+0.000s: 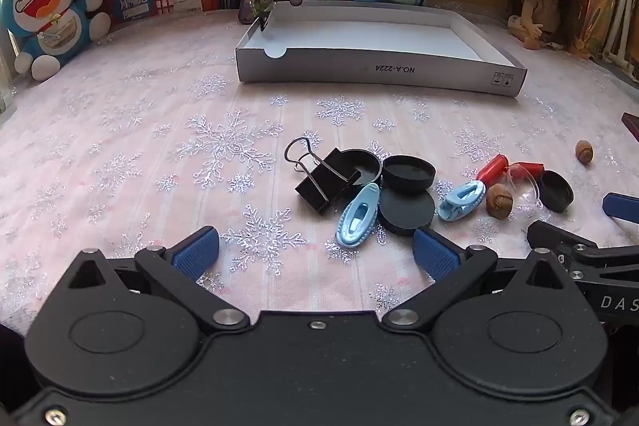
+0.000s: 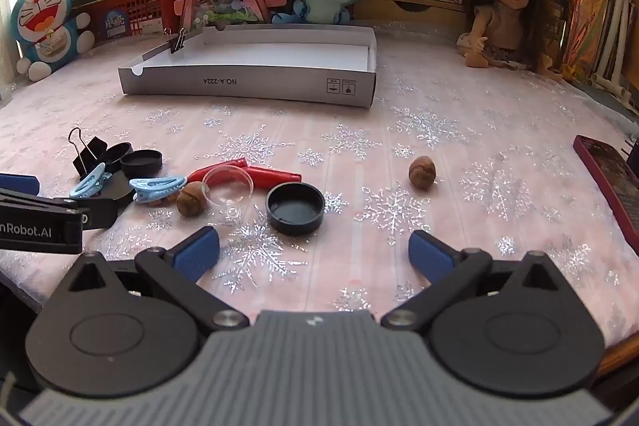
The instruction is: Organize rigid objects
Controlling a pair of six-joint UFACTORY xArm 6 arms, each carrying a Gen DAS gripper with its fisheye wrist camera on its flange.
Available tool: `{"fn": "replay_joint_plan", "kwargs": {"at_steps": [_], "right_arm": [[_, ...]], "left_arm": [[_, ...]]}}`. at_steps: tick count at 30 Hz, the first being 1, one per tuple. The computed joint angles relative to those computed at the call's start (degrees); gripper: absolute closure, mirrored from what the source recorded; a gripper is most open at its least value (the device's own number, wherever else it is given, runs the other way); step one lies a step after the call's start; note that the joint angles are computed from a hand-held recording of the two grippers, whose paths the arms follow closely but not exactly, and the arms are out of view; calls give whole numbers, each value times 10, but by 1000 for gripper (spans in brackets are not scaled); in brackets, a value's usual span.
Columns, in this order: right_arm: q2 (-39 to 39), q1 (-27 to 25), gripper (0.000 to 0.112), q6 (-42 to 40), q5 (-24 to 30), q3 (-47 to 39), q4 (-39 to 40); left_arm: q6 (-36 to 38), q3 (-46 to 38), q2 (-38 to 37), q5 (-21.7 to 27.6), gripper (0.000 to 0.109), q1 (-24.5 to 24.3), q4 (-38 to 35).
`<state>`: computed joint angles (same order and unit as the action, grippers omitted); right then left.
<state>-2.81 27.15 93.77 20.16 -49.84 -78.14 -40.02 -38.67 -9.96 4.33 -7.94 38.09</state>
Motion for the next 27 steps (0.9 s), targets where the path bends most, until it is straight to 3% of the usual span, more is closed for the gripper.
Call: {"fn": "replay_joint_plan", "kwargs": {"at_steps": [27], "right_arm": [[1, 2, 9, -3, 2, 0, 4]], "left_arm": [[4, 0, 0, 4, 6, -1, -3]]}}
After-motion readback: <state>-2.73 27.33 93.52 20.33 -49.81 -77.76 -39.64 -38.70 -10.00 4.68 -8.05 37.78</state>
